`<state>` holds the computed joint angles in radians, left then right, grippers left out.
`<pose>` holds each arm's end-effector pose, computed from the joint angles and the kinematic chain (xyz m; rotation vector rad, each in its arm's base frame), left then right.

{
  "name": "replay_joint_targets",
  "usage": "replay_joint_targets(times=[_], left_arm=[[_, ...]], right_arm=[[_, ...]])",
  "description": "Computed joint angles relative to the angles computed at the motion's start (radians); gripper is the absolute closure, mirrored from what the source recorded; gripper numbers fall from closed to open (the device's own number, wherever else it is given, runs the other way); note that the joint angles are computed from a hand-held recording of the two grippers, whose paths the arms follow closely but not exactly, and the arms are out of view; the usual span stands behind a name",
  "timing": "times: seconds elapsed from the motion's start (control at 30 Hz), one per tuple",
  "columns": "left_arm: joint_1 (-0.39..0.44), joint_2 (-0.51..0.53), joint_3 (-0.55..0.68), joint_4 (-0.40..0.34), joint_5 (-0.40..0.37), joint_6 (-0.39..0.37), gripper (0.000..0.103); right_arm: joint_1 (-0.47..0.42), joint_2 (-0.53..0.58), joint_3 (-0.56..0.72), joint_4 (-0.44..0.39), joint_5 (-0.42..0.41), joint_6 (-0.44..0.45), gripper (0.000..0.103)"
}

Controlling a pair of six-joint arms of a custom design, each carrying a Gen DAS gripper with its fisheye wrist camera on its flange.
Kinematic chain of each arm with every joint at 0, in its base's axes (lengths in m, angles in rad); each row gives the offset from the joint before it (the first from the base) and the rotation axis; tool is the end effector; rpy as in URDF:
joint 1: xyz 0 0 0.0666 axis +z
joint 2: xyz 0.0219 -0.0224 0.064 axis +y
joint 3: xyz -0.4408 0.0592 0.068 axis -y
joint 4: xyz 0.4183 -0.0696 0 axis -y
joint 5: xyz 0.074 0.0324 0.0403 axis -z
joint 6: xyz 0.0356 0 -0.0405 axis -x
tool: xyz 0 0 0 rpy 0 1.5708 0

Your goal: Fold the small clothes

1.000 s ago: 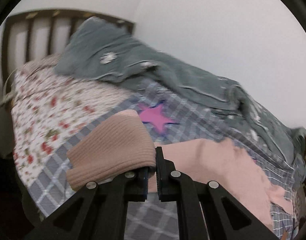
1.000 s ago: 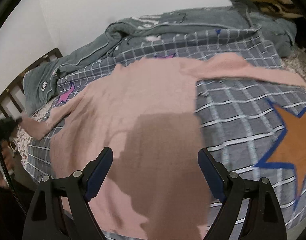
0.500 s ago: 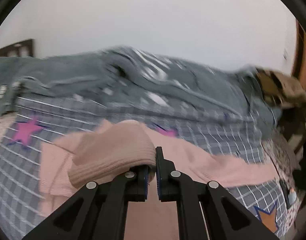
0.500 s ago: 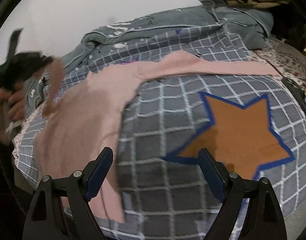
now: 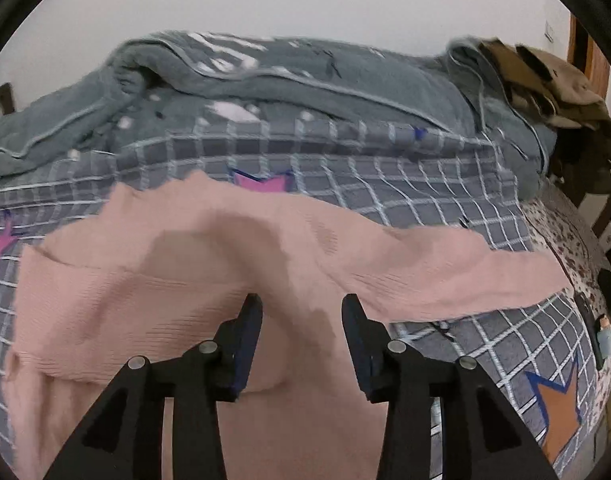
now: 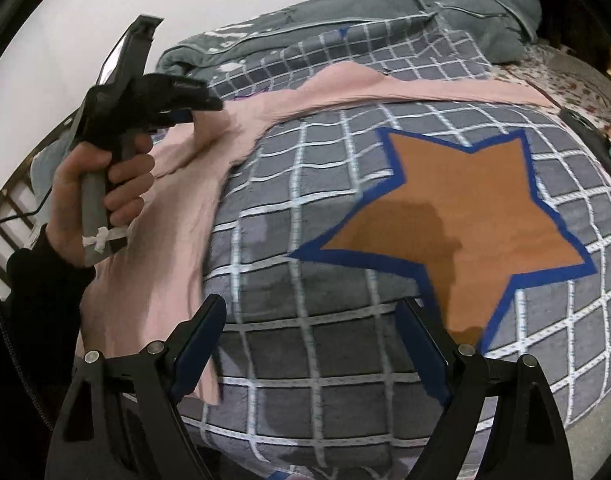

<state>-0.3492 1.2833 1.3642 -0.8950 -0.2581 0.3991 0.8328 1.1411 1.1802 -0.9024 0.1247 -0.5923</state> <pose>0.4290 -0.1469 0.5274 -0.1797 2.3443 -0.0575 0.2653 0.2845 0.4928 -0.2413 2.4744 0.4826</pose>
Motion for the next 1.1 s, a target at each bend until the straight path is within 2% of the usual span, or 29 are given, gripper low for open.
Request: replay_joint_targets(times=[0.03, 0.07, 0.1, 0.13, 0.2, 0.27, 0.43, 0.53, 0.6, 0.7, 0.93, 1.1], left_arm=[[0.013, -0.014, -0.007, -0.005, 0.0, 0.002, 0.061], [0.029, -0.03, -0.015, -0.01, 0.007, 0.007, 0.051], [0.058, -0.057, -0.031, -0.016, 0.02, 0.019, 0.039], [0.074, -0.075, -0.043, -0.013, 0.024, 0.024, 0.021], [0.124, -0.152, -0.1, 0.029, 0.012, 0.015, 0.02], [0.166, -0.19, -0.12, 0.016, 0.006, -0.013, 0.02], [0.324, -0.273, -0.171, -0.03, 0.051, -0.077, 0.02], [0.424, -0.303, -0.204, -0.026, 0.094, -0.11, 0.02], [0.494, -0.305, -0.215, -0.03, 0.147, -0.118, 0.022], [0.559, -0.29, -0.221, -0.024, 0.206, -0.148, 0.022], [0.595, -0.208, -0.208, 0.023, 0.251, -0.227, 0.026], [0.593, -0.086, -0.152, 0.034, 0.241, -0.258, 0.034]], right_arm=[[0.009, 0.005, 0.004, 0.009, -0.007, 0.002, 0.017], [0.017, 0.008, 0.006, 0.022, -0.019, 0.003, 0.017], [0.024, 0.011, 0.008, 0.031, -0.028, 0.002, 0.017], [0.037, 0.015, 0.011, 0.041, -0.037, 0.002, 0.017], [0.057, 0.023, 0.016, 0.052, -0.041, 0.004, 0.018], [0.084, 0.036, 0.027, 0.05, -0.031, 0.002, 0.018], [0.14, 0.068, 0.05, 0.029, 0.009, -0.017, 0.023], [0.166, 0.083, 0.058, 0.006, 0.05, -0.031, 0.034], [0.181, 0.096, 0.067, -0.016, 0.075, -0.027, 0.049], [0.196, 0.116, 0.084, -0.055, 0.12, -0.021, 0.052], [0.199, 0.103, 0.101, -0.086, 0.187, -0.042, 0.052], [0.184, 0.106, 0.121, -0.104, 0.224, -0.062, 0.052]])
